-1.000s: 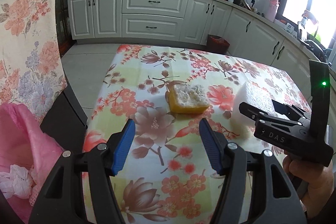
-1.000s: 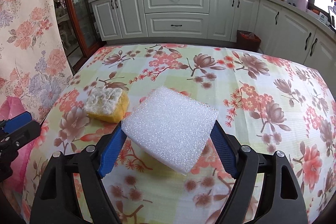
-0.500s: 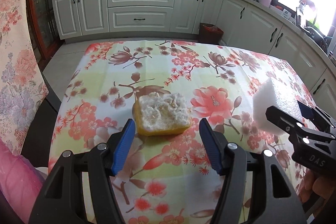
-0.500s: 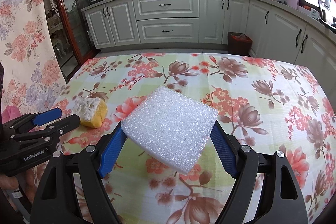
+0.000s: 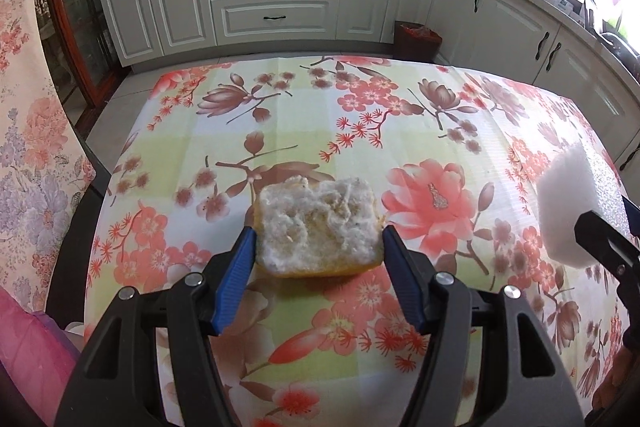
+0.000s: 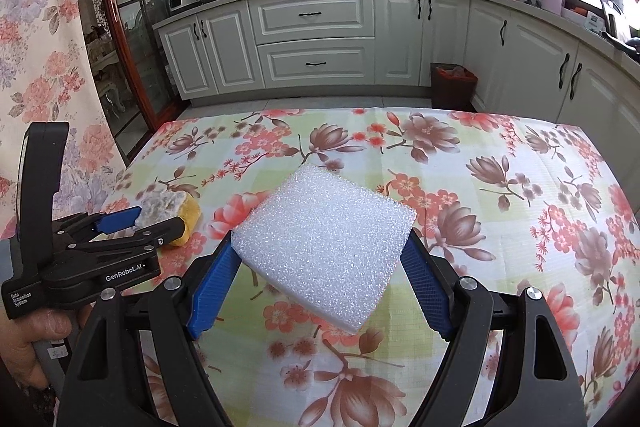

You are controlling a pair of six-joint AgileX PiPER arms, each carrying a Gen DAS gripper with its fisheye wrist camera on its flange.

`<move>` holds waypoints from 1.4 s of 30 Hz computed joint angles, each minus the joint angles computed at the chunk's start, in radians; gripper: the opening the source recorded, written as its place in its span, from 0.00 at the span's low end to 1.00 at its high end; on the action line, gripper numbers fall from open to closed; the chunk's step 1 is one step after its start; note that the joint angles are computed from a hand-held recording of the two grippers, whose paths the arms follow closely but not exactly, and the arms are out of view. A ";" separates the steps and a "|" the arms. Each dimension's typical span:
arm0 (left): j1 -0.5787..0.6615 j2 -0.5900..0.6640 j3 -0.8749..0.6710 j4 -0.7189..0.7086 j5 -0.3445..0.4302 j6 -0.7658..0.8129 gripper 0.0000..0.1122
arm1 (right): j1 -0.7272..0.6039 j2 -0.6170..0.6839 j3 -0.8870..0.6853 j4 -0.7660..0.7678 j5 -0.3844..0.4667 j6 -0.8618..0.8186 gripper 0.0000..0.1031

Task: Collect trash
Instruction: 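Lift the sponge and foam block and carry both over the wastebasket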

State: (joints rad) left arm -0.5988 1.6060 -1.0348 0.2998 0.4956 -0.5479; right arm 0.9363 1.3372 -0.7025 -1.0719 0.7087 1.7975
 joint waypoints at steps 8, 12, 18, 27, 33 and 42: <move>-0.003 -0.011 0.006 0.010 0.013 -0.002 0.51 | 0.020 -0.001 -0.007 0.007 0.024 -0.004 0.73; -0.007 -0.083 0.063 0.005 0.003 -0.014 0.51 | 0.047 -0.002 -0.013 0.007 0.049 0.005 0.73; -0.031 -0.248 0.163 0.024 0.018 -0.067 0.51 | 0.115 -0.002 -0.020 0.008 0.104 0.034 0.73; -0.081 -0.508 0.259 0.079 0.126 -0.159 0.51 | 0.243 0.001 -0.055 0.016 0.212 0.066 0.73; -0.121 -0.658 0.288 0.114 0.229 -0.203 0.51 | 0.351 0.014 -0.104 0.024 0.307 0.085 0.73; -0.162 -0.851 0.290 0.141 0.392 -0.220 0.51 | 0.492 0.057 -0.199 0.035 0.429 0.102 0.73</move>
State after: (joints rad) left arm -0.7605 0.7549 -0.7451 0.4406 0.8877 -0.7679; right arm 1.4280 1.3938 -0.9019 -1.0373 1.1374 1.8999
